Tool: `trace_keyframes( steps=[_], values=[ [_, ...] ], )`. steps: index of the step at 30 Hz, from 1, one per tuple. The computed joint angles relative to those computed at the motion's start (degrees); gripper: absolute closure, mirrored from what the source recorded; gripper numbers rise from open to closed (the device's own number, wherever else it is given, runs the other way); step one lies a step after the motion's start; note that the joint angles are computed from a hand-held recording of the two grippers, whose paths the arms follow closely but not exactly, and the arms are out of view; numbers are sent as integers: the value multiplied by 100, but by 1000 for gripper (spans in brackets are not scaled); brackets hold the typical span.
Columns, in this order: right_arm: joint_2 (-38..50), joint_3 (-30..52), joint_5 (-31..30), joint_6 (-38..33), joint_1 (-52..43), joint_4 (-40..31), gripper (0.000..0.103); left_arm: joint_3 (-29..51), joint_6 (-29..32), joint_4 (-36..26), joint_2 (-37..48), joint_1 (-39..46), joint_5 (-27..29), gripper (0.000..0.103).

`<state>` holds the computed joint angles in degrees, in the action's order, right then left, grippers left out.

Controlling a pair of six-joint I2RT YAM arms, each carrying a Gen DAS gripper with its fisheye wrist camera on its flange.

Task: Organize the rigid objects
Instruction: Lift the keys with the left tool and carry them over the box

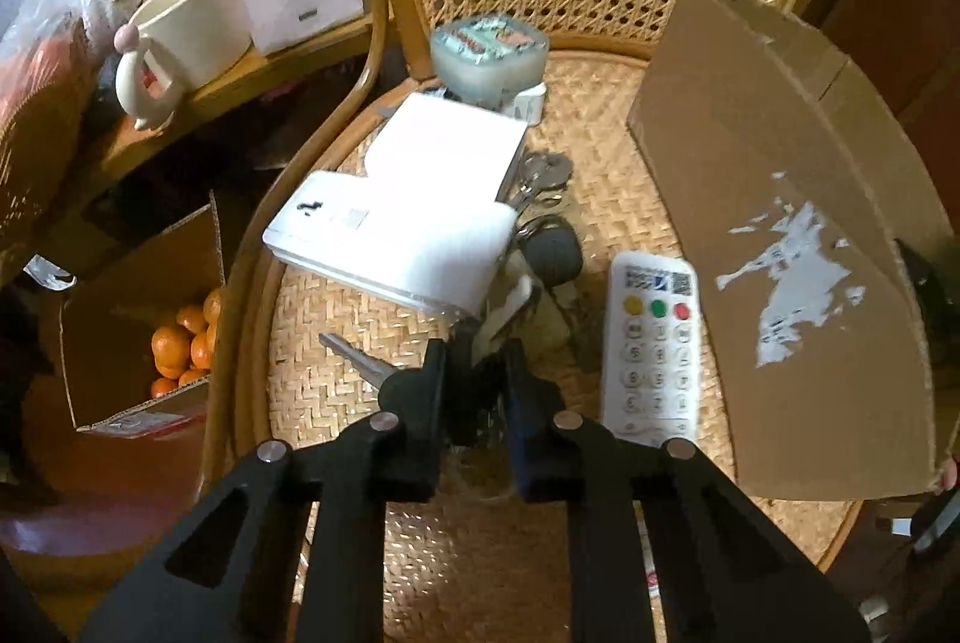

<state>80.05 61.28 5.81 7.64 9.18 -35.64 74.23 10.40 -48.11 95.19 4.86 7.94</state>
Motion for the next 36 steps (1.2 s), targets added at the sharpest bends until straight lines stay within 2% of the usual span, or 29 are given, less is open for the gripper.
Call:
trace_keyframes(
  steps=[7,13,22,26,32,36],
  values=[
    [-7,-12,2,12,1,13,98,-163,-83,-171,-459,103,397,87],
    [69,51,52,88,46,31,98,-182,-310,22,-931,362,382,87],
    [86,91,85,100,57,-1,98,4,-514,153,-1096,406,445,87],
    [88,95,96,97,64,-3,98,-87,-652,350,-1443,330,372,87],
    [83,101,101,91,70,-13,98,-215,-780,620,-1849,201,586,87],
    [85,101,105,97,74,-12,98,-398,-952,1036,-2135,10,743,87]
  ],
)
